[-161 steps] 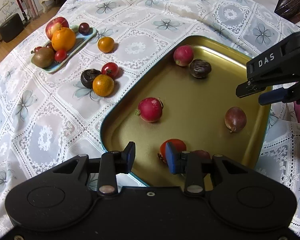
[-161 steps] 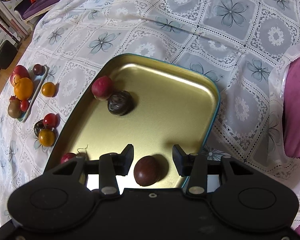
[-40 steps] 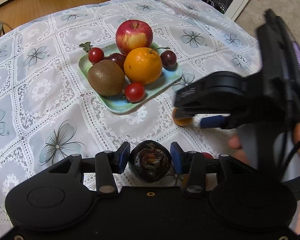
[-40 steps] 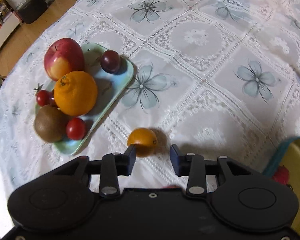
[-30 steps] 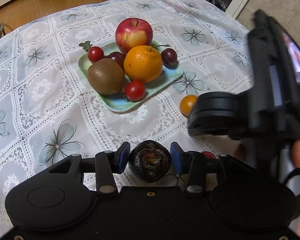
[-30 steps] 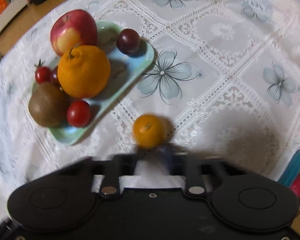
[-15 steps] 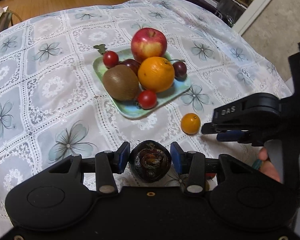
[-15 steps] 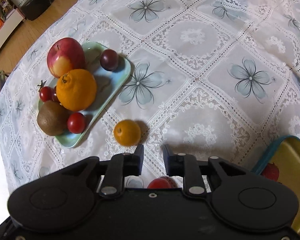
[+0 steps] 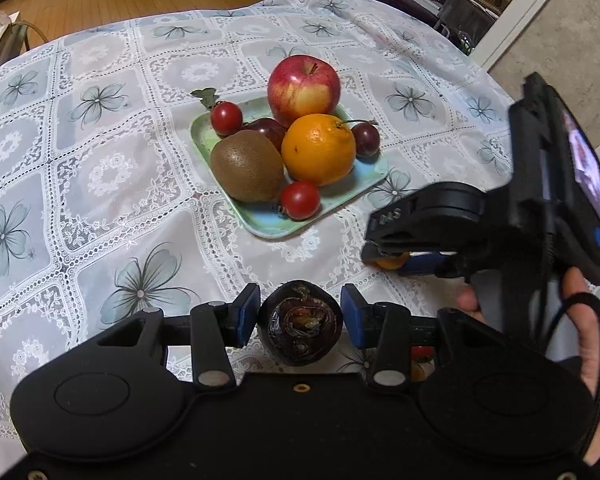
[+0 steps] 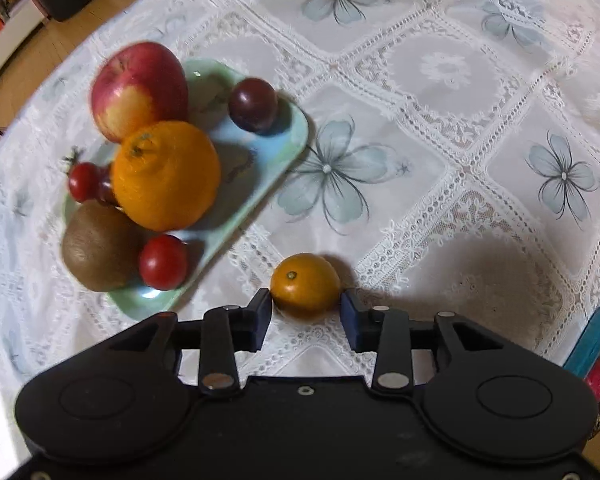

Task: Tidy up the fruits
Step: 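Carry both fruits over the gold tray and open both tools to drop them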

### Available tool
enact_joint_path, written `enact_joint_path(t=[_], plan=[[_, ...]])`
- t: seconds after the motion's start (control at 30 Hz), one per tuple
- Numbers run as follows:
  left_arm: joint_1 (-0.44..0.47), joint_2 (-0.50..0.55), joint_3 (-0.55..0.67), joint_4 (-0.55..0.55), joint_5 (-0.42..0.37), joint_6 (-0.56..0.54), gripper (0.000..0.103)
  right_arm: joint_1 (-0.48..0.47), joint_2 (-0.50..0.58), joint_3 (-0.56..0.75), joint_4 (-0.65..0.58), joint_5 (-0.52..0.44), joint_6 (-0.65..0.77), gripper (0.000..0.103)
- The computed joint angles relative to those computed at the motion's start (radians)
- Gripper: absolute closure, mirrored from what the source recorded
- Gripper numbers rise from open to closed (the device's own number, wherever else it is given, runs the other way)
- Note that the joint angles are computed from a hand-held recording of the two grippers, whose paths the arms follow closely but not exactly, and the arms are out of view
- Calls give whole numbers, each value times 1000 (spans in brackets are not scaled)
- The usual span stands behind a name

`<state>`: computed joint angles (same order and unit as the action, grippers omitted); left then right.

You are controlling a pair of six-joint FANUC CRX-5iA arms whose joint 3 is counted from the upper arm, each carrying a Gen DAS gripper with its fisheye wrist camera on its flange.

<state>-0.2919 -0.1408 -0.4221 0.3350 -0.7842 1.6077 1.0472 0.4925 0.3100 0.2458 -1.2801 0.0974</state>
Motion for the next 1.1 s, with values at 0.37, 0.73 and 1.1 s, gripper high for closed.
enact_joint_path(t=[0.37, 0.73, 1.1], plan=[[-87, -44, 3, 22, 19, -97, 52, 73, -256, -263, 74, 45, -179, 67], [-314, -77, 47, -91, 14, -62, 52, 328, -652, -611, 117, -59, -685, 67], [-525, 25, 141, -245, -78, 97, 52, 532, -778, -715, 68, -292, -1015, 66]])
